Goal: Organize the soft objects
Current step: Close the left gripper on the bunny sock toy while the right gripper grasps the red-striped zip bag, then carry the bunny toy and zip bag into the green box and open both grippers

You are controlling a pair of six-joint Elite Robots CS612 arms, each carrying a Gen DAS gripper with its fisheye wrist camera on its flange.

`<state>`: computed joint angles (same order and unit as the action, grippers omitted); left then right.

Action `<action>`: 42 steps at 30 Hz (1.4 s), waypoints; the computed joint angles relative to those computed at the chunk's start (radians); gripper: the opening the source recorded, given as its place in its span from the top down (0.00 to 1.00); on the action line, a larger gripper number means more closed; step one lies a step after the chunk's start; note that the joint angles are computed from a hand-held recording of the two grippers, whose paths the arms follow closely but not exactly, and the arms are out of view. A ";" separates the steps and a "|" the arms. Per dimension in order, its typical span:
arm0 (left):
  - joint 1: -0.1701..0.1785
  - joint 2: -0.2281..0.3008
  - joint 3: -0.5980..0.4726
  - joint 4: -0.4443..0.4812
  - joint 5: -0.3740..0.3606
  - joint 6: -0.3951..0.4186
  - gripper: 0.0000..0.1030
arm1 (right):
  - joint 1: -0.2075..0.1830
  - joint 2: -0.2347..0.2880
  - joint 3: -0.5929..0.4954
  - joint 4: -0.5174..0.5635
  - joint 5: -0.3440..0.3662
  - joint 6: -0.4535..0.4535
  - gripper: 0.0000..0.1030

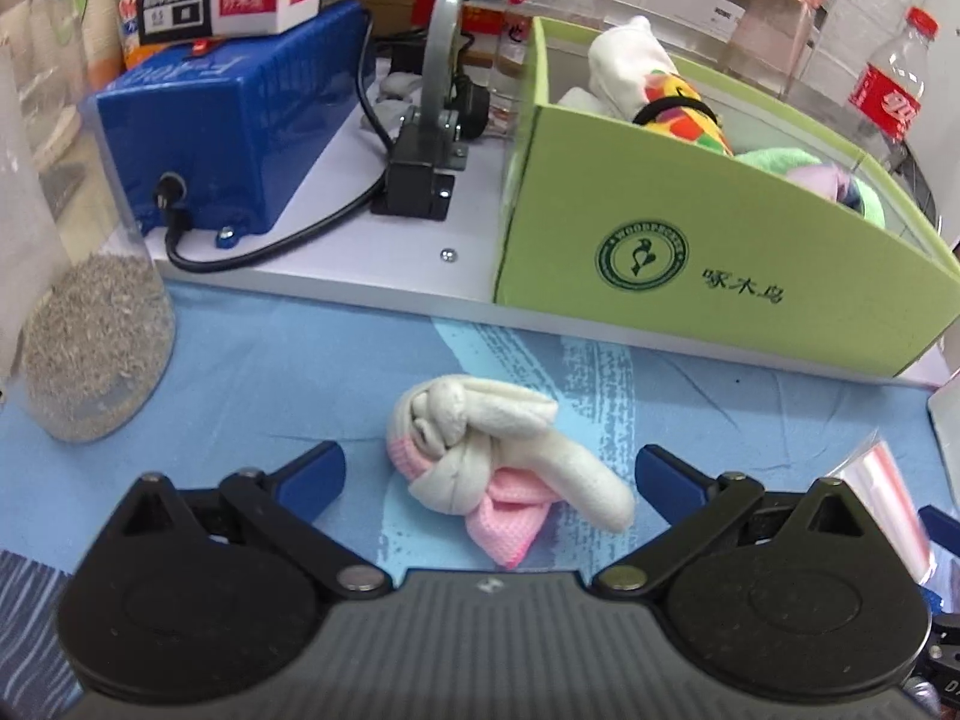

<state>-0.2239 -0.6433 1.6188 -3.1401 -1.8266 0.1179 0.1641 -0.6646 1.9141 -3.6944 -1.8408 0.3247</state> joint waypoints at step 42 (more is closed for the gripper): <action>0.072 -0.076 0.048 -0.214 -0.222 0.055 0.73 | -0.016 -0.059 0.036 -0.280 0.114 -0.111 0.92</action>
<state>-0.1519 -0.7197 1.6670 -3.3541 -2.0487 0.1731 0.1482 -0.7240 1.9505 -3.9744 -1.7264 0.2139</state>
